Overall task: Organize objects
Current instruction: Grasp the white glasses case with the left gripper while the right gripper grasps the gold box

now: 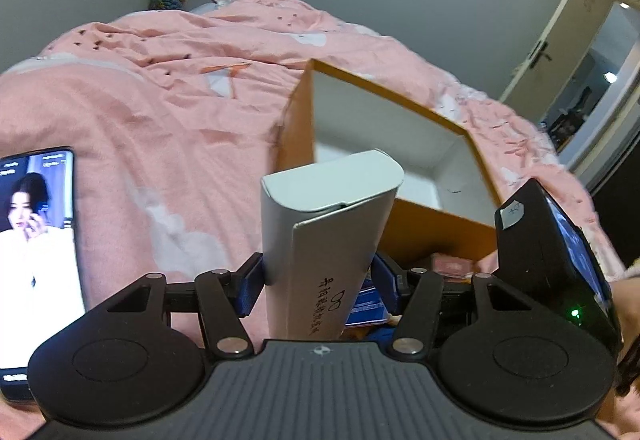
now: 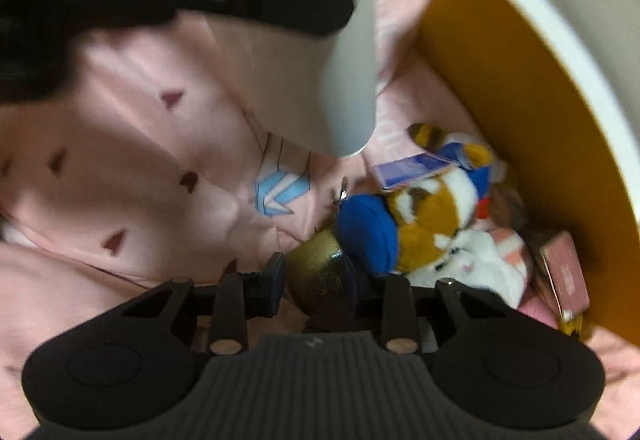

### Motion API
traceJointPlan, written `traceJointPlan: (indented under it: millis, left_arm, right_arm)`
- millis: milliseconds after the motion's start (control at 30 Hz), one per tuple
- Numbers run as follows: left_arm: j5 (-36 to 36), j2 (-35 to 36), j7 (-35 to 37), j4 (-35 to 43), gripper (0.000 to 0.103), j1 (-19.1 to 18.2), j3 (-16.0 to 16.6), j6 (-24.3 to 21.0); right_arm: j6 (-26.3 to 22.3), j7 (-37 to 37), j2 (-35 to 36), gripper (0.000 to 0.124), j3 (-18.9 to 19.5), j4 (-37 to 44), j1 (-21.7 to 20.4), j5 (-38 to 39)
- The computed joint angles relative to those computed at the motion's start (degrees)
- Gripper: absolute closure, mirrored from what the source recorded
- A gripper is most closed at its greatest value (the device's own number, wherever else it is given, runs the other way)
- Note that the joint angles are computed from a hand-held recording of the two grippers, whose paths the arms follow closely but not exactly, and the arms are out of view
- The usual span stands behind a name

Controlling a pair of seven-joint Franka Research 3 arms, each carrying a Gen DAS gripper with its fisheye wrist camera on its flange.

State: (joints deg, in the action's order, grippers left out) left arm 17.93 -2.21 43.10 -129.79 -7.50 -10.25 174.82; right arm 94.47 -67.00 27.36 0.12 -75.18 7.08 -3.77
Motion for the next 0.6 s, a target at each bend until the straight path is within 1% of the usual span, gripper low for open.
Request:
traceJointPlan:
  millis: [33, 100, 133, 167, 233, 300, 433, 600]
  left_arm:
    - [0.5, -0.2, -0.7, -0.4, 0.037, 0.2, 0.1, 0.3]
    - [-5.0, -0.3, 3.4, -1.4, 0.037, -0.6, 0.9, 1.8]
    - [-6.7, -0.4, 4.6, -1.7, 0.037, -0.9, 1.0, 2.2]
    - [-6.8, -0.4, 4.7, -1.7, 0.037, -0.7, 1.0, 2.2]
    - [-4.3, -0.4, 2.6, -1.5, 0.037, 0.1, 0.6, 1.9]
    - [-6.3, -0.3, 4.1, -1.6, 0.037, -0.3, 0.8, 2.1]
    - [-6.9, -0.2, 4.2, -1.6, 0.037, -0.1, 0.8, 1.9]
    - [-5.1, 0.0, 2.2, -1.4, 0.037, 0.4, 0.5, 1.3]
  right_arm:
    - [2.2, -0.7, -0.9, 0.078, 0.0, -2.1, 0.2, -1.0]
    - [5.5, -4.8, -2.1, 0.067, 0.3, -5.0, -0.3, -1.6]
    - [6.3, -6.9, -2.4, 0.066, 0.5, -5.7, -0.8, -1.1]
    - [7.2, -8.3, -2.7, 0.066, 0.6, -6.5, -1.0, -0.8]
    - [9.2, -10.7, -3.5, 0.065, 0.8, -8.1, -1.6, 0.5]
    - [10.7, -13.6, -3.9, 0.065, 1.1, -9.2, -2.2, 1.9]
    - [12.4, -17.4, -4.1, 0.064, 1.0, -10.2, -2.3, 2.3]
    - [13.3, -25.9, -3.8, 0.060, 1.4, -10.9, -4.3, 5.5]
